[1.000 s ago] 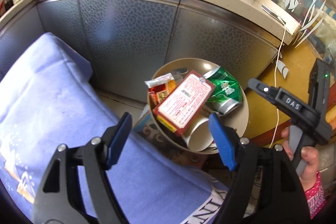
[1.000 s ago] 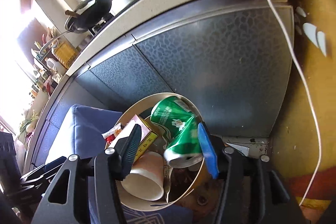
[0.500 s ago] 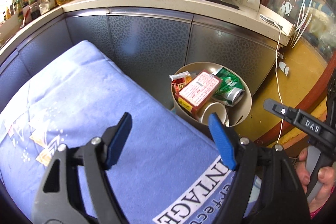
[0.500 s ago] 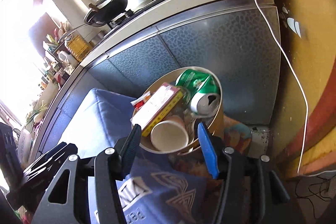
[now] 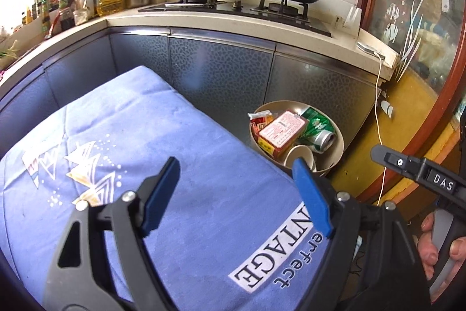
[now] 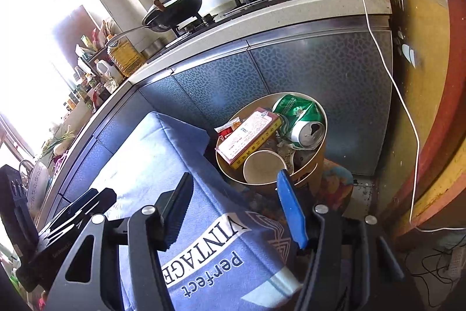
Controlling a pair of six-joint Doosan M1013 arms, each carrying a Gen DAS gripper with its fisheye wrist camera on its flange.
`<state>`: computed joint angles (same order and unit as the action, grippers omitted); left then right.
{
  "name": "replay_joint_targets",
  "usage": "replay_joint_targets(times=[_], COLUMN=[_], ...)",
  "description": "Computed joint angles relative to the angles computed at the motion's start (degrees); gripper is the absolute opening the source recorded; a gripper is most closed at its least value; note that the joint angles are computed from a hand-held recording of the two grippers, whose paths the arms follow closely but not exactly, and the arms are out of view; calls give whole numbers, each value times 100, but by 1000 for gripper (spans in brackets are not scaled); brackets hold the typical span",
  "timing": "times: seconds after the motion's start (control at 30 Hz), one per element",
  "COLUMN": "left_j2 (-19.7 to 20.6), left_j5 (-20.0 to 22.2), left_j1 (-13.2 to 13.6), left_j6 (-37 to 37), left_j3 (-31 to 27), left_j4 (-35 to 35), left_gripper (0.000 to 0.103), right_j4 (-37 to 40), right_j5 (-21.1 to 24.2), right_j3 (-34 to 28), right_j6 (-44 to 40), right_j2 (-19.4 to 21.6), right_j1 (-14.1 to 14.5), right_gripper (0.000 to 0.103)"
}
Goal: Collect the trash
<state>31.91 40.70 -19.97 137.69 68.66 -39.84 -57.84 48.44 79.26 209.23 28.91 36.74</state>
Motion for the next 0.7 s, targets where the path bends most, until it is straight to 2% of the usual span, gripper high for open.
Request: replay_joint_targets(times=[0.2,0.23,0.3,0.4,0.7], left_j2=[-168,-204,-287,-416,-680], left_j5=[-218,-285,-434,-723,-1262], left_j1=[83,83,95,100,16], left_j6=[197,238,373,682,828], left_j3=[238,286,394,560,852], left_j4=[-221,-241,-373,-625,-517], left_gripper=[77,79,91,97,97], right_j4=[139,212,314,342,239], right_j5=[50,44,67,209,458], right_j3=[-190,-221,-251,-291,-319], right_j6=[-227,-274,-327,-303,-272], right_j2=[61,72,79,87,62], right_j1=[76,85,103,155,289], right_gripper=[59,59,60,60,67])
